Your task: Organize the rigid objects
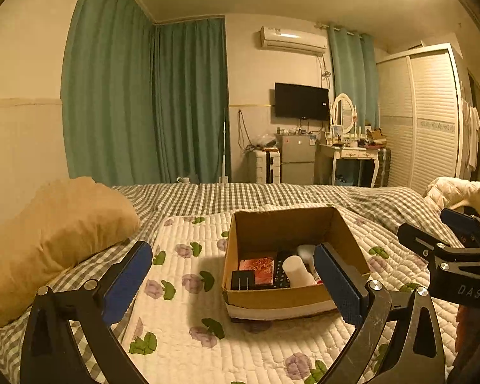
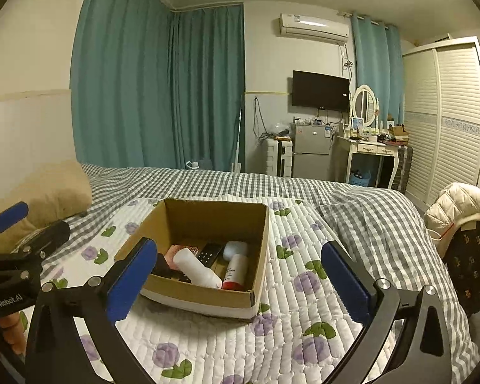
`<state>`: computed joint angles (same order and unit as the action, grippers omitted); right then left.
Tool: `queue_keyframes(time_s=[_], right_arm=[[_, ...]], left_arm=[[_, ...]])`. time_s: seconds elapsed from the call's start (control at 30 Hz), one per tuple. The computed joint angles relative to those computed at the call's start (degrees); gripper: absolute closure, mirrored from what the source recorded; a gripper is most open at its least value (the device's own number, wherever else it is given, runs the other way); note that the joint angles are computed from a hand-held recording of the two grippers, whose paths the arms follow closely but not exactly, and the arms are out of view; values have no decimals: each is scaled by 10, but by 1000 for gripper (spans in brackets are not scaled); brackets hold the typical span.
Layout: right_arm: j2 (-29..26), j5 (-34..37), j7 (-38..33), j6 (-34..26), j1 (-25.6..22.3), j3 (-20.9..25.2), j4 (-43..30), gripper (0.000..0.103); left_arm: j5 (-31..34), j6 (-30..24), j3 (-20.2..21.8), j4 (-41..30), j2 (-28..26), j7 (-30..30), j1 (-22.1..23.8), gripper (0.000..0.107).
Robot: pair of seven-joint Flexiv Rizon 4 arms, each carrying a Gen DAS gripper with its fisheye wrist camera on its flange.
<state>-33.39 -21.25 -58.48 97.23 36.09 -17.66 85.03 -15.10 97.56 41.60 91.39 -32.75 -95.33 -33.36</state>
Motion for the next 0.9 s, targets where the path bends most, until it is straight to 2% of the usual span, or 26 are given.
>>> queue_keyframes(time_s=[0.13,0.53,0.9], right_arm=[[-1,-5,-1,-8,1,-1,-1,0],[2,-21,7,-16,-5,7,-1,0],[1,-33,15,-26,-13,18,-3,0]], left_arm=[[3,-2,-16,1,6,1,13,4],[24,-11,-24,5,14,-14,22,4],[64,-24,-50,0,25,-35,46,4]])
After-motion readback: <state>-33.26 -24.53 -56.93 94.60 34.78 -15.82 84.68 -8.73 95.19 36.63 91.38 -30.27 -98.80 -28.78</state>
